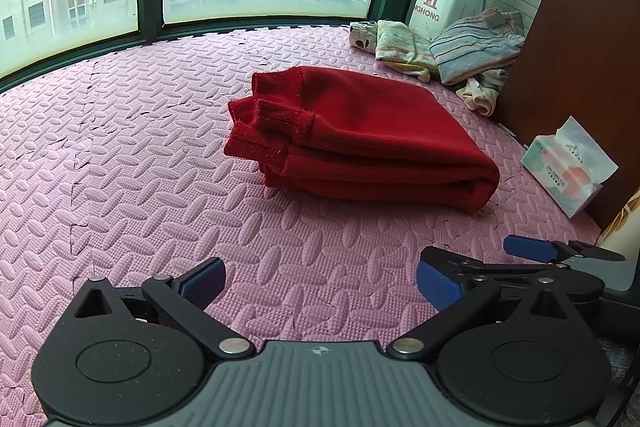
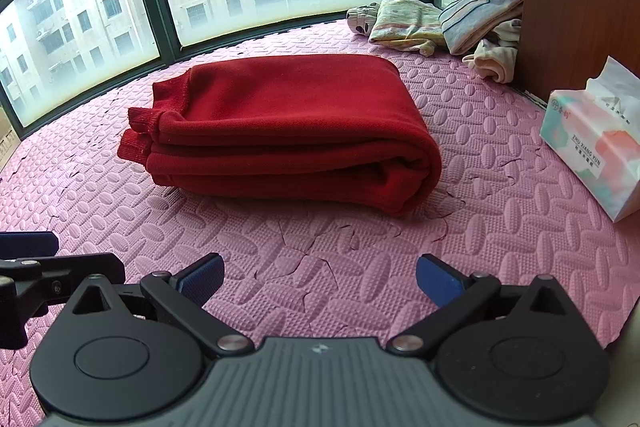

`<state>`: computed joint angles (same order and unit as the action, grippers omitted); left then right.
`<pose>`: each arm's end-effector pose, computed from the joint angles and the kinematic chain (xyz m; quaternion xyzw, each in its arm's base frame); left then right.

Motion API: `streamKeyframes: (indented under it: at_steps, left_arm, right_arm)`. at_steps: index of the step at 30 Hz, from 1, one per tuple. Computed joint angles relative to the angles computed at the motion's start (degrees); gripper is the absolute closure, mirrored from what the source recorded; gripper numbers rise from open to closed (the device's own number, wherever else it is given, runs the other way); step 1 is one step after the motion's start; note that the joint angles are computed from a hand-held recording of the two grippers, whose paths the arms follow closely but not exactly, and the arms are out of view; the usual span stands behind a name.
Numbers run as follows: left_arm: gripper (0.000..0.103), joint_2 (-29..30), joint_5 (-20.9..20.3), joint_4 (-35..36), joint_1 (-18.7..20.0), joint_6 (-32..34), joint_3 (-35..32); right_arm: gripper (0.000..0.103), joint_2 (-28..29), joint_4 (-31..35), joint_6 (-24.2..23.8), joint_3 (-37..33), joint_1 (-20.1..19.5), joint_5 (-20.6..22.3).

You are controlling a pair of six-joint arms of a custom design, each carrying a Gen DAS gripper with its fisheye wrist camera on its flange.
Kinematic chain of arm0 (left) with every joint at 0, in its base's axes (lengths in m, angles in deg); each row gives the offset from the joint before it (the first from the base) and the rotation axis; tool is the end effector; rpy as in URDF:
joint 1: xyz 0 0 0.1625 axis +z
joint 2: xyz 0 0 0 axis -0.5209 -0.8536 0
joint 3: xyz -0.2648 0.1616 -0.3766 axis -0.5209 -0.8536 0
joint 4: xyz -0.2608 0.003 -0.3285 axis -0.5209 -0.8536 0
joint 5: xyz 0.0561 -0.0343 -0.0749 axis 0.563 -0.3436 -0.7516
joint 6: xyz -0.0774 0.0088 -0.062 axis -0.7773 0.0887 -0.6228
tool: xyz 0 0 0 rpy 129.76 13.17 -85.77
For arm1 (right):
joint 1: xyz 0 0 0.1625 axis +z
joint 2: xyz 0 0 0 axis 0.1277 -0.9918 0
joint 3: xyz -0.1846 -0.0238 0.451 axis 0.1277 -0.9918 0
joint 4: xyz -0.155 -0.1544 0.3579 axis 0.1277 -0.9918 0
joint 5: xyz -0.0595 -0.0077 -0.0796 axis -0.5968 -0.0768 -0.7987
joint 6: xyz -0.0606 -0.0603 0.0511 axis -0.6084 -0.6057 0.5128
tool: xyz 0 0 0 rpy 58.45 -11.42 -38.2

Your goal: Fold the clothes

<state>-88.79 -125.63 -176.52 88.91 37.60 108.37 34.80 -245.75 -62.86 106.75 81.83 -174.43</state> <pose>-0.1664 -0.6164 0.0498 0.2316 0.9027 -0.2765 0.2346 0.0807 -0.6304 0.0600 0.1122 -0.8770 0.3572 0.3011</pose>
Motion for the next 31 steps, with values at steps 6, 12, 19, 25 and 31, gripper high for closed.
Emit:
streamKeyframes:
  at_steps: [6, 12, 19, 25, 31]
  left_arm:
    - [0.000, 0.21, 0.06, 0.17, -0.04, 0.26, -0.19]
    - [0.000, 0.33, -0.02, 0.37, 0.06, 0.31, -0.46]
    - [0.000, 0.36, -0.38, 0.71, 0.28, 0.46, -0.79]
    - [0.000, 0.54, -0.54, 1.13, 0.33, 0.37, -1.12]
    - [0.000, 0.70, -0.65, 0.85, 0.38, 0.65, -1.31]
  right_arm:
    - [0.000, -0.05, -0.17, 0.24, -0.10, -0.11, -0.09]
    - [0.000, -0.01, -0.20, 0.36, -0.20, -0.12, -0.31]
    - [0.000, -0.04, 0.10, 0.44, -0.34, -0.19, -0.30]
    - [0.000, -0.09, 0.28, 0.59, -0.49, -0.25, -0.20]
    - [0.000, -0.01, 0.45, 0.62, -0.65, -0.25, -0.25]
